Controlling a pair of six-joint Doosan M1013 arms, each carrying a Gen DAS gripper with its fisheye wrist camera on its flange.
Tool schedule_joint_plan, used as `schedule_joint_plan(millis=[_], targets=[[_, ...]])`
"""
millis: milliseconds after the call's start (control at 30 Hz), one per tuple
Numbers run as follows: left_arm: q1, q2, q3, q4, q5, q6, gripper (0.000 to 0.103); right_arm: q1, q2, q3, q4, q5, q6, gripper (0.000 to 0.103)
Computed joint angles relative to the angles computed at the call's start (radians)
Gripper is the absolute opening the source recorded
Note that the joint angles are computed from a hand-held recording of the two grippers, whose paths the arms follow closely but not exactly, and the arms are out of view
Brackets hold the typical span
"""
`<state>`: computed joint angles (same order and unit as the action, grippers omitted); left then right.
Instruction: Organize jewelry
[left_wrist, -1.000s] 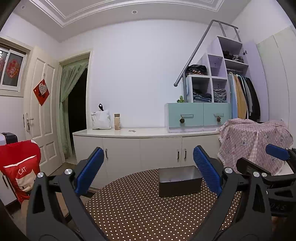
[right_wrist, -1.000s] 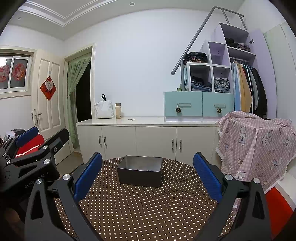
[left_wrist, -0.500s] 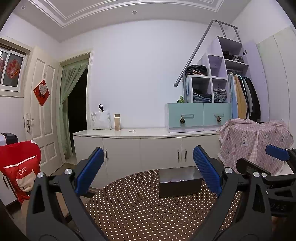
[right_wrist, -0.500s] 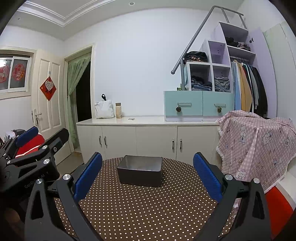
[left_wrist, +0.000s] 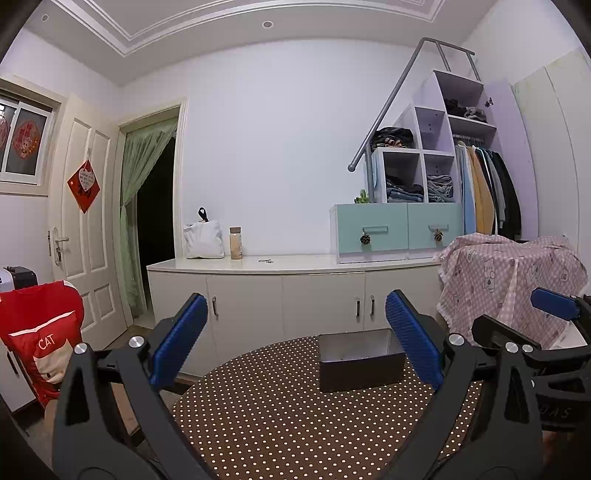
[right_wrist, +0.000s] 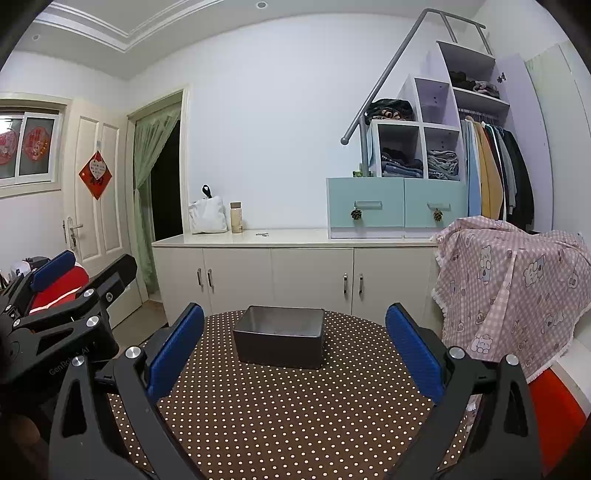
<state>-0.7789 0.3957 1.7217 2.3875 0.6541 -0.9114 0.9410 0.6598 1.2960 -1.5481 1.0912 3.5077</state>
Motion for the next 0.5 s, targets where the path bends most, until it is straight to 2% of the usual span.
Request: schedule_joint_plan(millis=[500], targets=[[0.000, 0.002, 0.003, 0.004, 0.002, -0.003, 0.095, 0.000, -0.002, 0.004, 0.004, -0.004, 0.004, 0.095]])
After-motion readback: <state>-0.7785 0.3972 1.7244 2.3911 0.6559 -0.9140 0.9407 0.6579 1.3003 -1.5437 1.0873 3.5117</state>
